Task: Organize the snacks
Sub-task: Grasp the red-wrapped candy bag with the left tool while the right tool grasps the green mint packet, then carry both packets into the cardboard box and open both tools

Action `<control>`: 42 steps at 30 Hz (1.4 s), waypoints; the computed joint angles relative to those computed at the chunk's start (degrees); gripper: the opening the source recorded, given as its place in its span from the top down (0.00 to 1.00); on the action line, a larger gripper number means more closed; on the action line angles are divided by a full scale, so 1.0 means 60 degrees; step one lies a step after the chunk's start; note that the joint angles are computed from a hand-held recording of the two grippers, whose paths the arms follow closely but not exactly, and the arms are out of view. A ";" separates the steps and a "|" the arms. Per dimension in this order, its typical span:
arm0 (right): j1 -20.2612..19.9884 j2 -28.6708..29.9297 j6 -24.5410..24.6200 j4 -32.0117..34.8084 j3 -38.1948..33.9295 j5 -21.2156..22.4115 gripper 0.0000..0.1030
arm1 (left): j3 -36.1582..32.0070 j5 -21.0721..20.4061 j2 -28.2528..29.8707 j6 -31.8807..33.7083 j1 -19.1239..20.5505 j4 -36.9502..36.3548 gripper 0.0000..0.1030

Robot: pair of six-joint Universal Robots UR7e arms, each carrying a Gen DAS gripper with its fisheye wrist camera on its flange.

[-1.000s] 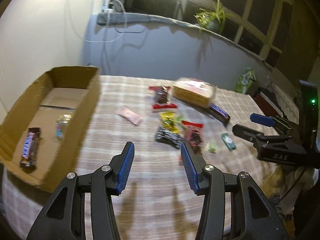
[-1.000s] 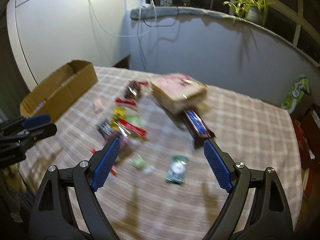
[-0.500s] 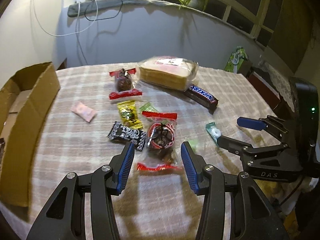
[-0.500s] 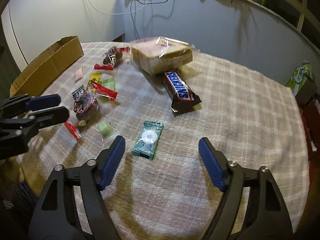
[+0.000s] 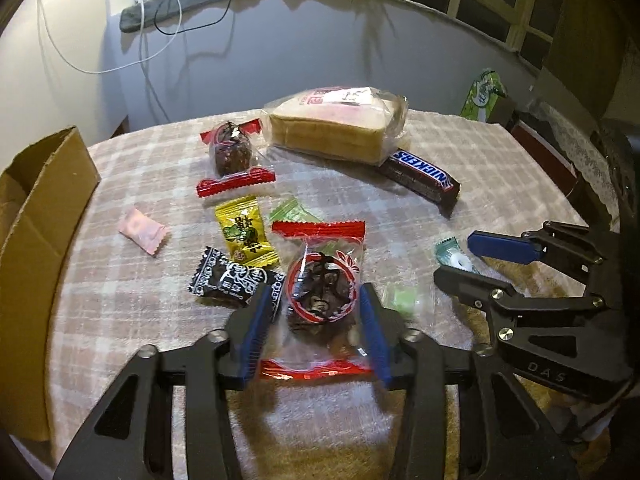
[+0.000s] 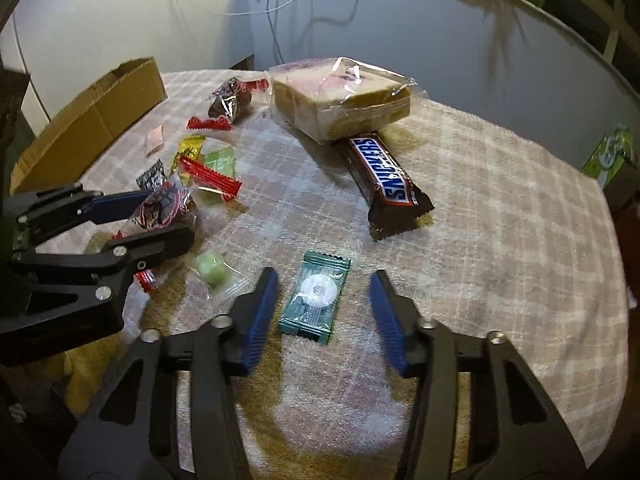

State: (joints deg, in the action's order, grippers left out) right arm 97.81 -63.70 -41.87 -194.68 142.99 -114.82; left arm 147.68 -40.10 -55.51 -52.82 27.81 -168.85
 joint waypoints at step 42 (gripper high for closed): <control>0.1805 -0.1311 0.0995 0.0538 0.0291 0.0713 0.79 | 0.1163 0.1011 -0.4556 -0.4291 -0.2753 0.5672 0.68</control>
State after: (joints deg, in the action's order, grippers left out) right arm 108.64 -71.57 -35.90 -191.46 144.74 -110.54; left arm 154.66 -34.04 -82.84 -78.57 11.29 -134.82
